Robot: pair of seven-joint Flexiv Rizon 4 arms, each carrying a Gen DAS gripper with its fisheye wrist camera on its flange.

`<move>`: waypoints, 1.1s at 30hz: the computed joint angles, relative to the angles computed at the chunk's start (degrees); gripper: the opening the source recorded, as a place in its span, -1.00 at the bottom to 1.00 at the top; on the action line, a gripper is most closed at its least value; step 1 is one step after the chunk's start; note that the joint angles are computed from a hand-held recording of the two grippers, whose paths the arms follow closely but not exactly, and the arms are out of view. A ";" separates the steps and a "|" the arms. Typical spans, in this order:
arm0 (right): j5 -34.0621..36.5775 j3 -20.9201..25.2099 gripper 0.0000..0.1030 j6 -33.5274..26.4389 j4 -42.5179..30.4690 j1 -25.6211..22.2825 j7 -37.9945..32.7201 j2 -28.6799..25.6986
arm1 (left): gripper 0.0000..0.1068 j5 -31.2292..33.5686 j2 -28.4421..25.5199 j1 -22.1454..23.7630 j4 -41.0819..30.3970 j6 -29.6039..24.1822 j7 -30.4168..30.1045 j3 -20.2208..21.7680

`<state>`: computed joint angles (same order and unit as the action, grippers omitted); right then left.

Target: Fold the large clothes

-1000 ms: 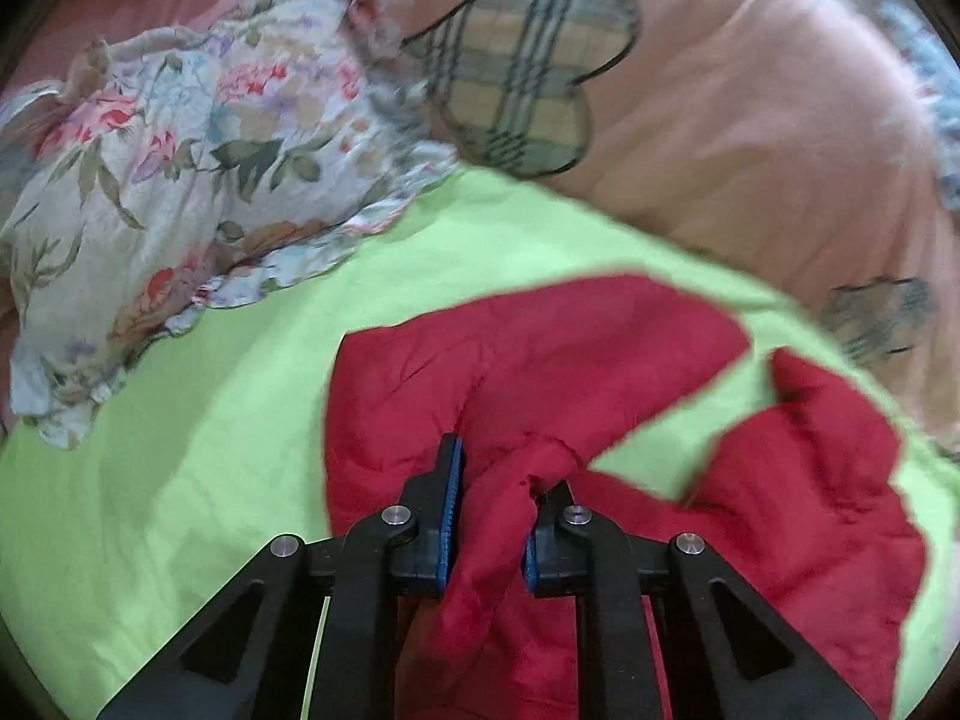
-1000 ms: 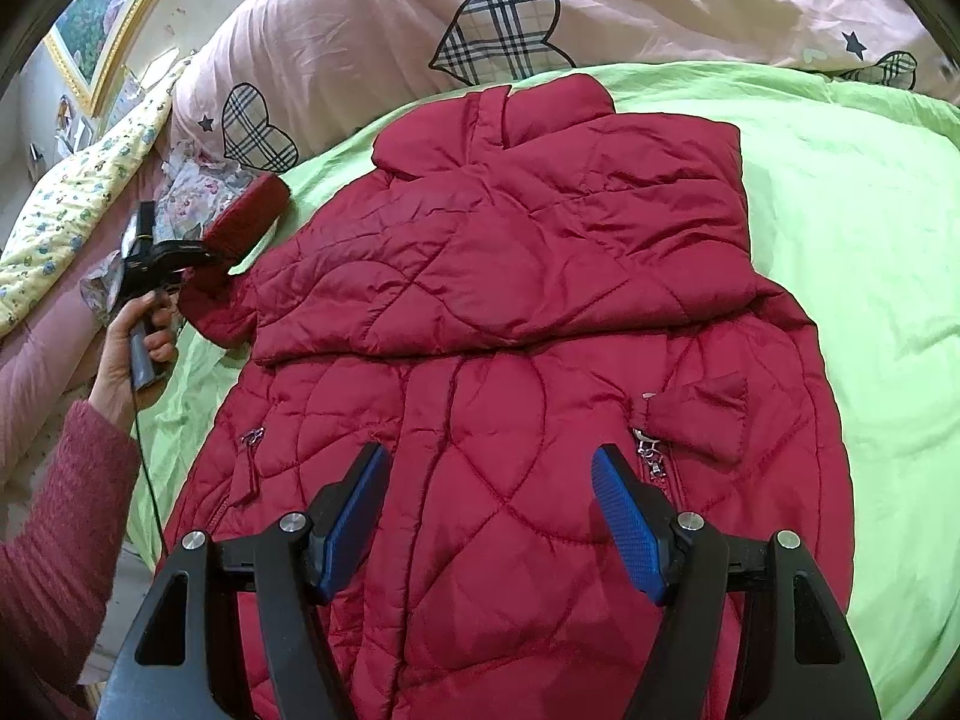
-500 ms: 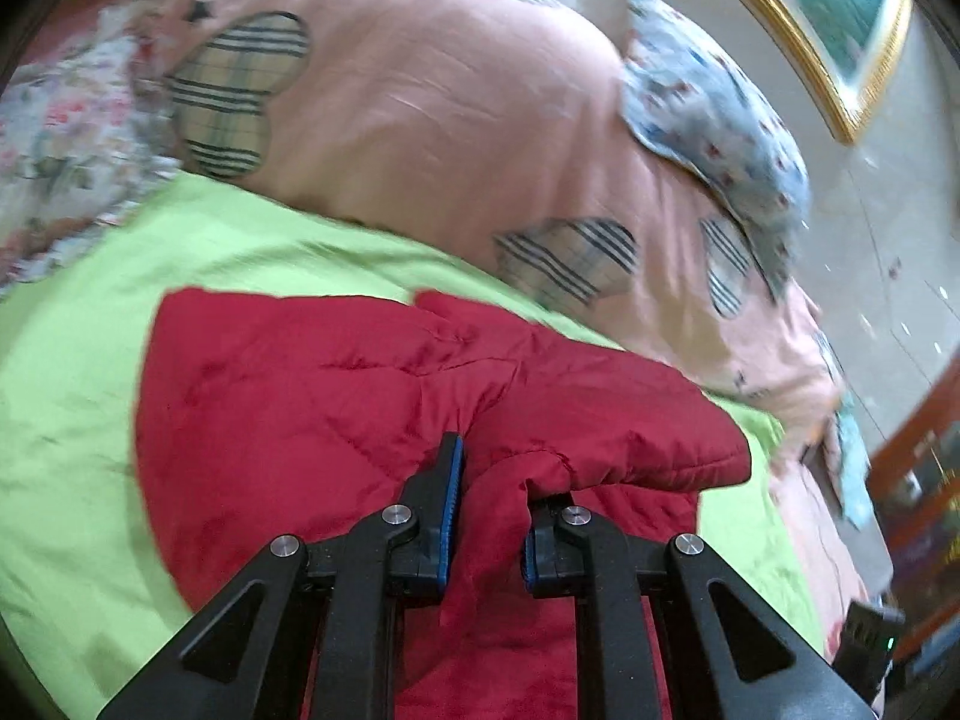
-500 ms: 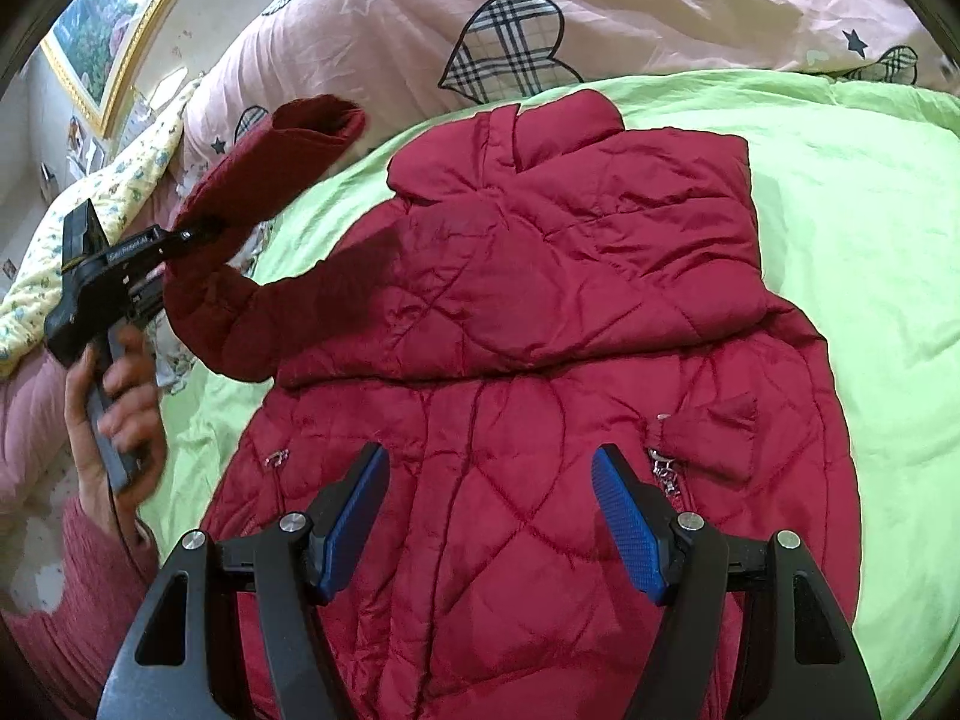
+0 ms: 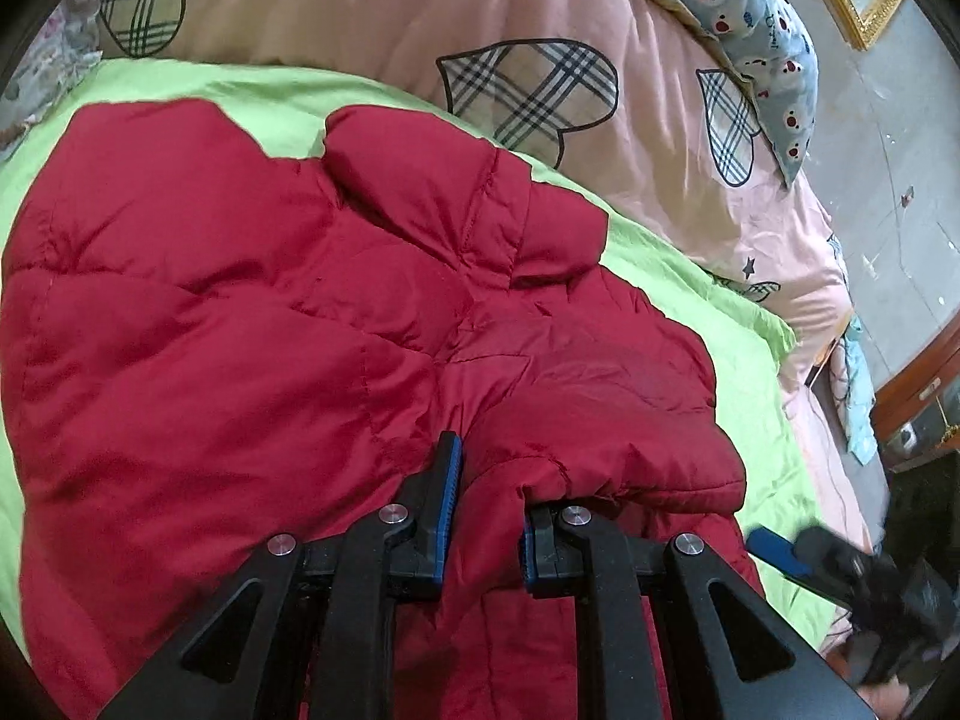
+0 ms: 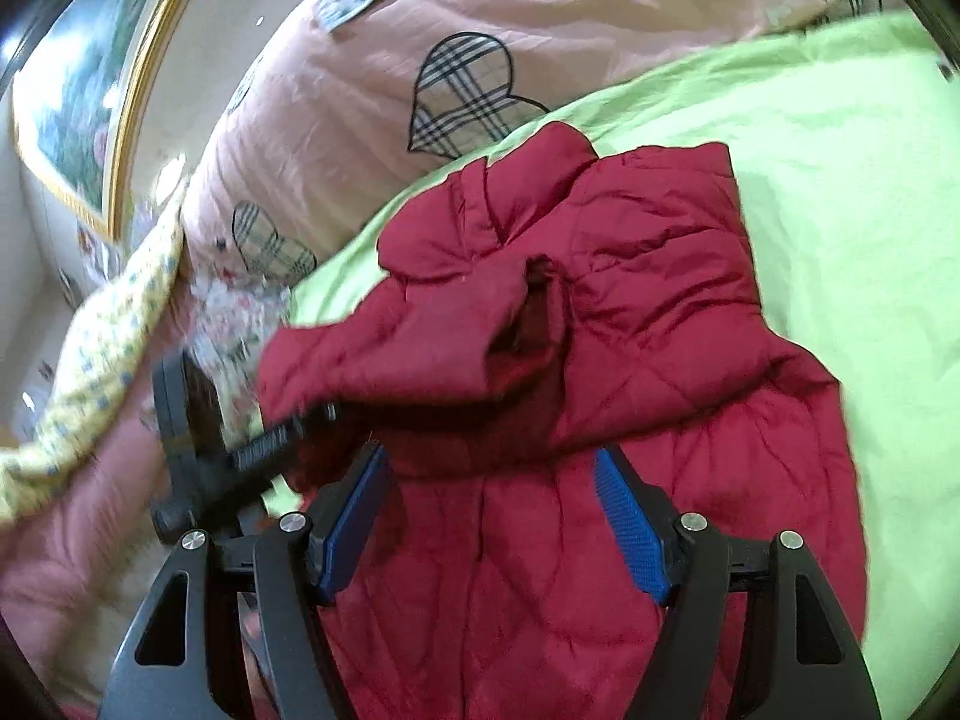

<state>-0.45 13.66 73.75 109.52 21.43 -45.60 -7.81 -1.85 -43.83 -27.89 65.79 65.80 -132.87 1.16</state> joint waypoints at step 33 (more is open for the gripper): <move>-30.47 -17.19 -0.83 8.99 5.50 7.24 17.50 -1.25 | 0.27 13.45 12.74 -4.27 11.25 -1.10 -3.58 6.77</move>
<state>-30.92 -3.53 82.75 115.02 28.67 -28.10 -9.06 11.60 -31.09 -32.17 77.04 64.70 -136.45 7.93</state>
